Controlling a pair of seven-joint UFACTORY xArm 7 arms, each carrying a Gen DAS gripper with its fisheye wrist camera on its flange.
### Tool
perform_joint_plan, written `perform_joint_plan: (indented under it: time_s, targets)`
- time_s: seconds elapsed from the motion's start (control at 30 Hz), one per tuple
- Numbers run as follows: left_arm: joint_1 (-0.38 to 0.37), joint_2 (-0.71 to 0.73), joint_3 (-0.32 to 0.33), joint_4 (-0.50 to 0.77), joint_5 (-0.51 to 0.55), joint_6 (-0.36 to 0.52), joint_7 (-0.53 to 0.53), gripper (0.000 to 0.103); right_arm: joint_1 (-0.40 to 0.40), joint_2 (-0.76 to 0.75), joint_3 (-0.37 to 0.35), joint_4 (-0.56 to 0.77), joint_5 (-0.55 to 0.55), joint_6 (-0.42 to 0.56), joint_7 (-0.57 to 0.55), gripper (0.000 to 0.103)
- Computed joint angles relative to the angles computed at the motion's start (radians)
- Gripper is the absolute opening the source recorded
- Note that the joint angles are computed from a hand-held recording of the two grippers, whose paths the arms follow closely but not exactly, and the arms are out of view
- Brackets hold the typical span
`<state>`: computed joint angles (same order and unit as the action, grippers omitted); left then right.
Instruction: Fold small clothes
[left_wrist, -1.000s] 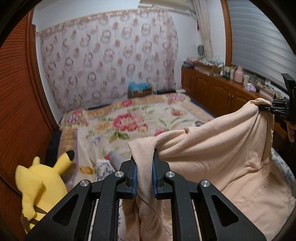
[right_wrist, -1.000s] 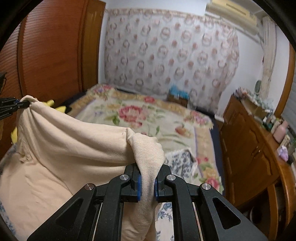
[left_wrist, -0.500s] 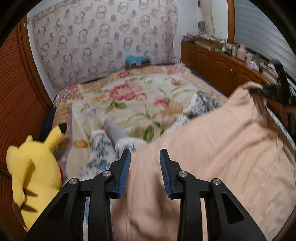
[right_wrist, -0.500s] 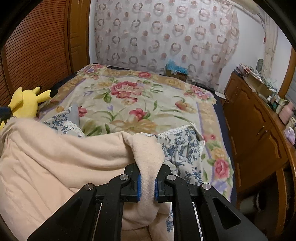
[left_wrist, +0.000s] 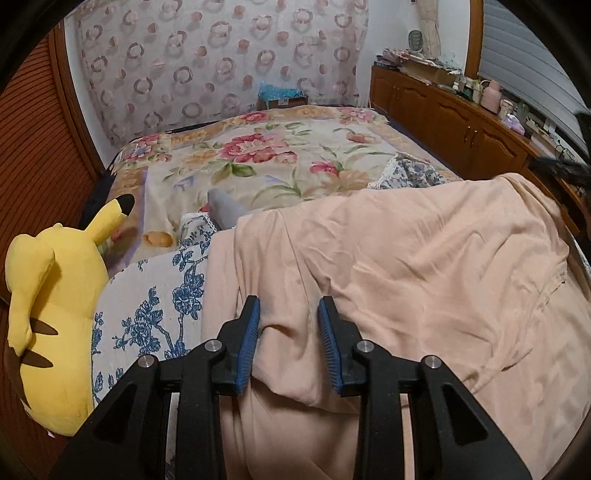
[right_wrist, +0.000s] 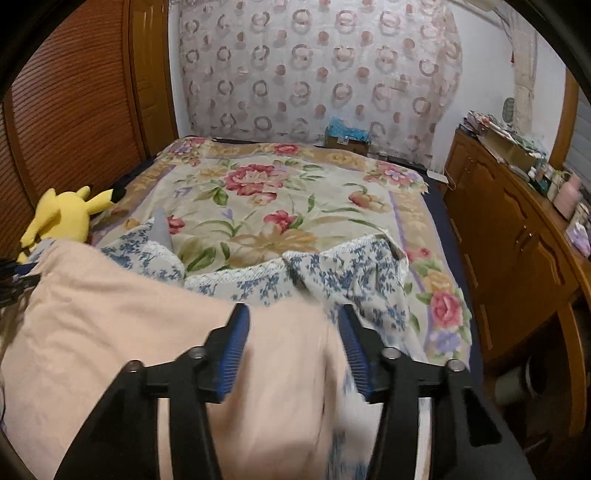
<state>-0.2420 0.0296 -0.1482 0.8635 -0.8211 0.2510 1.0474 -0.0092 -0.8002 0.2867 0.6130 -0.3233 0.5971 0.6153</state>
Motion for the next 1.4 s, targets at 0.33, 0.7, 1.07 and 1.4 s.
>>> perform_joint_plan:
  time_s: [0.33,0.7,1.07,1.4]
  targets:
    - [-0.012,-0.033,0.006,-0.05,-0.023,-0.03,0.008,0.034,0.169,-0.196,-0.018,-0.147,0.165,0.127,0.034,0.057]
    - [-0.022,-0.058,0.044,-0.071,-0.114,0.025,0.063,0.034,0.166,-0.141,0.003,-0.146,0.144,0.096,0.041,0.046]
    - [-0.044,-0.115,0.052,-0.097,-0.278,0.023,0.225,0.004,0.156,-0.148,0.049,-0.144,0.089,0.057,0.076,0.003]
    - [-0.09,-0.238,0.108,-0.139,-0.37,0.037,0.304,0.004,0.178,-0.318,0.128,-0.21,0.065,0.052,0.163,0.002]
